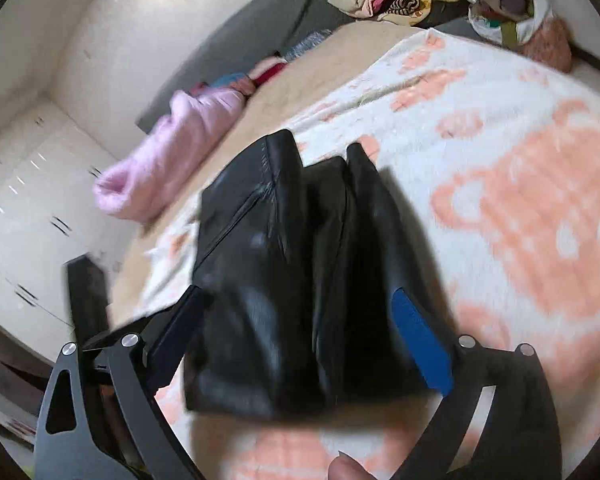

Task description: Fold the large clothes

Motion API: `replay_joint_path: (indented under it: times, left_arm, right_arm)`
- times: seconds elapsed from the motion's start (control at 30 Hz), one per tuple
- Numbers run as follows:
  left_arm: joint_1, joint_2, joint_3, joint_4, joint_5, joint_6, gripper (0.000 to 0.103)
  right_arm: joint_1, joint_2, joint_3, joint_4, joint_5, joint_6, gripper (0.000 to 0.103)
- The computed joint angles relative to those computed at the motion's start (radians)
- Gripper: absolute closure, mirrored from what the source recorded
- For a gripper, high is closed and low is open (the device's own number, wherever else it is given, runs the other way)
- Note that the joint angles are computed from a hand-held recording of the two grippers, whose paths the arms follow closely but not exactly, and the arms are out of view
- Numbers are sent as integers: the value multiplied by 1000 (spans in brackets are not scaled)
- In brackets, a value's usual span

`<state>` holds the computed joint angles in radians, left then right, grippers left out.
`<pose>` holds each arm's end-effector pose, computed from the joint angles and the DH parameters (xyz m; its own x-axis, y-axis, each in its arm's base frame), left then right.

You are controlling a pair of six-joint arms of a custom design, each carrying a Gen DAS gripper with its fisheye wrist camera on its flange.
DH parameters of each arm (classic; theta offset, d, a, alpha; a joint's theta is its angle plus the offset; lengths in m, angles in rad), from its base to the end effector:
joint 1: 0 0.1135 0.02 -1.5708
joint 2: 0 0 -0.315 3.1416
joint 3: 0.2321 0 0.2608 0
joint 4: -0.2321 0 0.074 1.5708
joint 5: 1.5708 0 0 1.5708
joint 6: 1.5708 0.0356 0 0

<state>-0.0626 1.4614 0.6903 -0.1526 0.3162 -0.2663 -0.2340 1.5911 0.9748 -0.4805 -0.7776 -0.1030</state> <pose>0.2732 -0.0282 0.2067 -0.8331 -0.1984 -0.5163 0.0283 0.9169 -0.3980 0.3108 -0.0484 0.2423 -0.8459 0.1263 -0.5182 -0.2345 0.7846 0.5740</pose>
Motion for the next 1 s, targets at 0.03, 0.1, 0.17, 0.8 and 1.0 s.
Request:
replay_joint_path:
  times: [0.03,0.1,0.17,0.8,1.0]
  left_arm:
    - [0,1,3,-3,-4,0,37]
    - [-12,-10,8,-19,-19,-5,37]
    - [-6,-15,32,-56,-14,-12,37]
    - [-182,52,77,-35,-166,-89,16]
    - [-205,10,63,-48,-212,-82,16]
  right_arm:
    - [34,33,44,-18,40,-1,11]
    - [107,75,110,-27,122,-29,66]
    - [146,70,124,-23,154,-56,83]
    - [-80,273,101,31,-70,-96,74]
    - [-151,210,63,16,-114,-98,42]
